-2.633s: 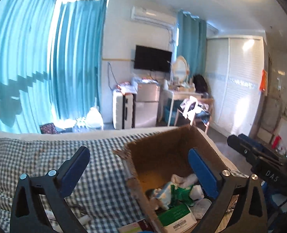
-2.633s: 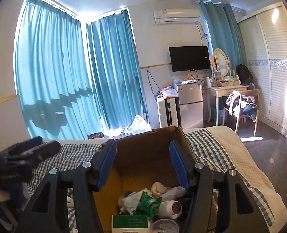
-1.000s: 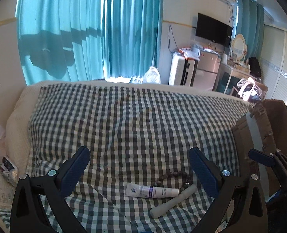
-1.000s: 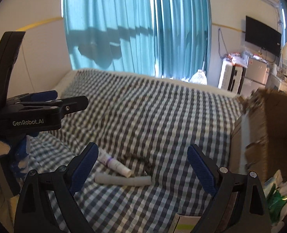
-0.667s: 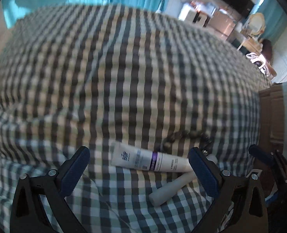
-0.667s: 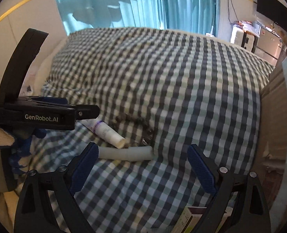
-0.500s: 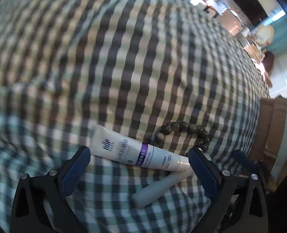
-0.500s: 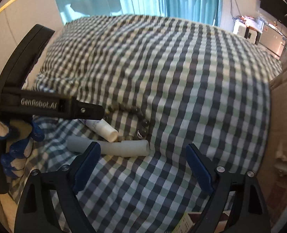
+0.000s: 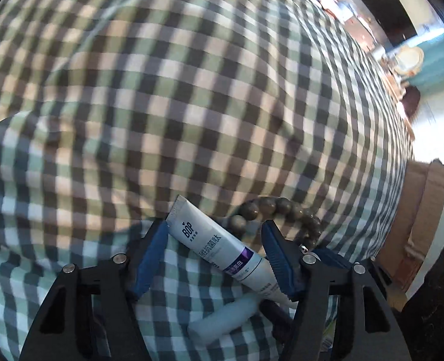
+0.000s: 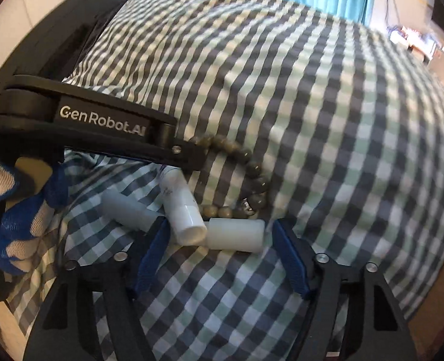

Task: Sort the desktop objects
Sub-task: 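Grasp the white toothpaste tube with the left tool while the right grasps the white tube, then lift and carry the toothpaste tube and white tube over the cardboard box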

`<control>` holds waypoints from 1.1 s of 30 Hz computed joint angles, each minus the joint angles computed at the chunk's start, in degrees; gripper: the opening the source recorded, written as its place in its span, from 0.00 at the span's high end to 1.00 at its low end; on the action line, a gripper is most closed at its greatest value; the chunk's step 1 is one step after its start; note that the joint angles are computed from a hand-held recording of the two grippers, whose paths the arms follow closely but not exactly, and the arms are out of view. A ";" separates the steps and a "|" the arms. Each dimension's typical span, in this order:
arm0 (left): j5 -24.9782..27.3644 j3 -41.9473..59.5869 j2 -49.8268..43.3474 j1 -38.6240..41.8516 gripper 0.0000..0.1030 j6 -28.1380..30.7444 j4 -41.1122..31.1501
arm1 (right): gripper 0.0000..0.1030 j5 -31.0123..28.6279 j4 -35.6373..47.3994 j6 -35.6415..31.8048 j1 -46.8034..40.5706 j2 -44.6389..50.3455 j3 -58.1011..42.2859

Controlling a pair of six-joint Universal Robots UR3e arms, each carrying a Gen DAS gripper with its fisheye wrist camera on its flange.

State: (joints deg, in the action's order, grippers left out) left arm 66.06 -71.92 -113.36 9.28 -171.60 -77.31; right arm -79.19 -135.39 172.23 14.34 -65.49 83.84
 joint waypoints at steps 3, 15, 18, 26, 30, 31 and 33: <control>-3.63 -2.16 1.00 1.07 0.45 1.81 -0.65 | 0.47 0.78 1.56 -0.65 -0.62 -0.10 -0.47; -18.85 -9.38 7.30 3.94 0.87 8.12 -4.41 | 0.66 -0.37 -0.08 -2.19 -0.47 -7.76 7.00; -23.71 -11.08 10.48 5.04 0.92 7.10 -4.93 | 0.66 1.23 0.89 -2.25 -1.61 -10.36 8.36; -33.00 -14.81 20.41 12.03 0.94 12.92 -6.40 | 0.66 1.83 0.11 -1.92 -3.64 -17.13 12.60; -35.38 -15.60 24.48 17.11 0.94 17.63 -5.97 | 0.66 1.26 -0.75 -1.79 -4.01 -20.68 13.83; -35.63 -16.38 26.25 17.90 0.94 17.30 -4.61 | 0.66 1.07 -0.48 -2.05 -4.21 -21.67 13.62; -35.91 -17.48 28.28 18.91 0.94 16.09 -1.04 | 0.66 0.79 -0.63 -2.23 -4.56 -23.41 13.31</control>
